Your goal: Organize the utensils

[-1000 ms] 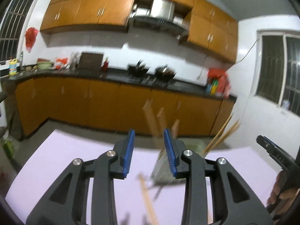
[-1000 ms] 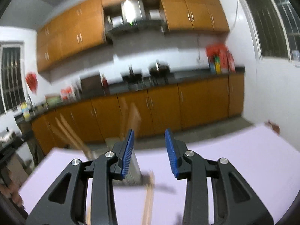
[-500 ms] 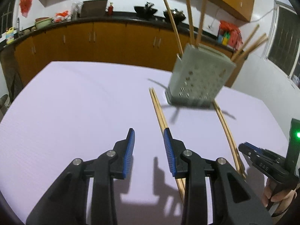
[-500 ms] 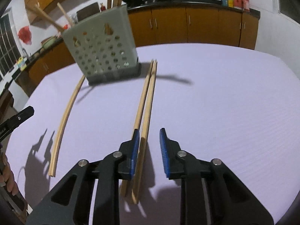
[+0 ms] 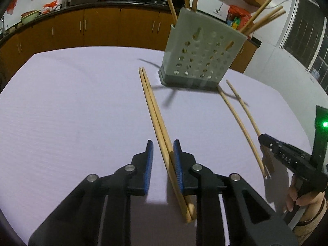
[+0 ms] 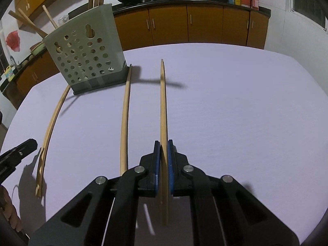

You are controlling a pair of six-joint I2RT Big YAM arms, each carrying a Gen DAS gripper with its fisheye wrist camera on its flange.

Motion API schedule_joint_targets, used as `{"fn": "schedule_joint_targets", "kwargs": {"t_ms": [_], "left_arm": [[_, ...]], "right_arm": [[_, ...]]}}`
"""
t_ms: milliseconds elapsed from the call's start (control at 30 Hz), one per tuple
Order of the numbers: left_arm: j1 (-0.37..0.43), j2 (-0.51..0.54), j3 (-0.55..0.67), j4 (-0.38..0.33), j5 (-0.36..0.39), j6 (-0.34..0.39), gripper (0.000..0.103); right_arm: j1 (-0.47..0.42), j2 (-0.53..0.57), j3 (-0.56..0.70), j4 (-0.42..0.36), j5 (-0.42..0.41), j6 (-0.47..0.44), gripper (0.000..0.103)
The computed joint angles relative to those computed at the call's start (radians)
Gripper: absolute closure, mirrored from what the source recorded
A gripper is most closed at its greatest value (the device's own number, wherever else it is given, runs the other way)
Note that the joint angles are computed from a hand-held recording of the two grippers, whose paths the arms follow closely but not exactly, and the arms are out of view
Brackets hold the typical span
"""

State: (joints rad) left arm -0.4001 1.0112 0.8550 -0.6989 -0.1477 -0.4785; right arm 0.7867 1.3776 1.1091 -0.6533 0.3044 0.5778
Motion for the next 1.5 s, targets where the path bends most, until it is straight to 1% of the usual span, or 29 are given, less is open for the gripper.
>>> {"fn": "schedule_joint_targets", "kwargs": {"t_ms": [133, 167, 233, 367, 467, 533, 667, 800, 933, 1133, 1267, 1500], "left_arm": [[0.001, 0.026, 0.006, -0.015, -0.003, 0.006, 0.086], [-0.004, 0.027, 0.005, -0.014, -0.019, 0.01, 0.086], [-0.001, 0.029, 0.008, -0.022, -0.019, 0.016, 0.086], [-0.008, 0.056, 0.025, -0.032, -0.053, 0.024, 0.087], [-0.013, 0.061, 0.027, -0.028, -0.067, 0.031, 0.087], [-0.011, 0.059, 0.025, -0.03, -0.073, 0.034, 0.091], [0.023, 0.051, 0.02, -0.031, -0.069, 0.039, 0.095], [0.084, 0.032, 0.011, -0.041, -0.069, 0.046, 0.095], [0.126, 0.014, 0.0, -0.038, -0.044, 0.047, 0.095], [0.147, 0.005, -0.004, -0.034, -0.017, 0.053, 0.094], [0.154, 0.005, -0.01, -0.019, 0.007, 0.041, 0.094], [0.153, 0.01, -0.009, -0.015, 0.007, 0.038, 0.094]], "right_arm": [[0.0, -0.003, -0.005, 0.004, -0.003, 0.002, 0.095], [-0.001, -0.006, -0.007, 0.004, -0.003, 0.002, 0.095], [0.0, -0.008, -0.009, 0.002, 0.001, 0.007, 0.095], [0.002, -0.009, -0.01, 0.0, 0.006, 0.006, 0.095], [0.007, -0.012, -0.014, 0.01, -0.012, -0.009, 0.095], [0.01, -0.011, -0.014, 0.01, -0.013, -0.015, 0.095], [0.006, -0.004, -0.005, 0.003, -0.007, -0.029, 0.095], [-0.012, 0.008, 0.008, -0.008, 0.014, -0.033, 0.095], [-0.035, 0.007, 0.004, 0.0, 0.009, -0.023, 0.095], [-0.036, 0.004, -0.002, 0.004, 0.004, -0.022, 0.095], [-0.035, 0.004, -0.003, 0.004, 0.005, -0.021, 0.095], [-0.035, 0.002, -0.004, 0.005, 0.004, -0.02, 0.095]]}}
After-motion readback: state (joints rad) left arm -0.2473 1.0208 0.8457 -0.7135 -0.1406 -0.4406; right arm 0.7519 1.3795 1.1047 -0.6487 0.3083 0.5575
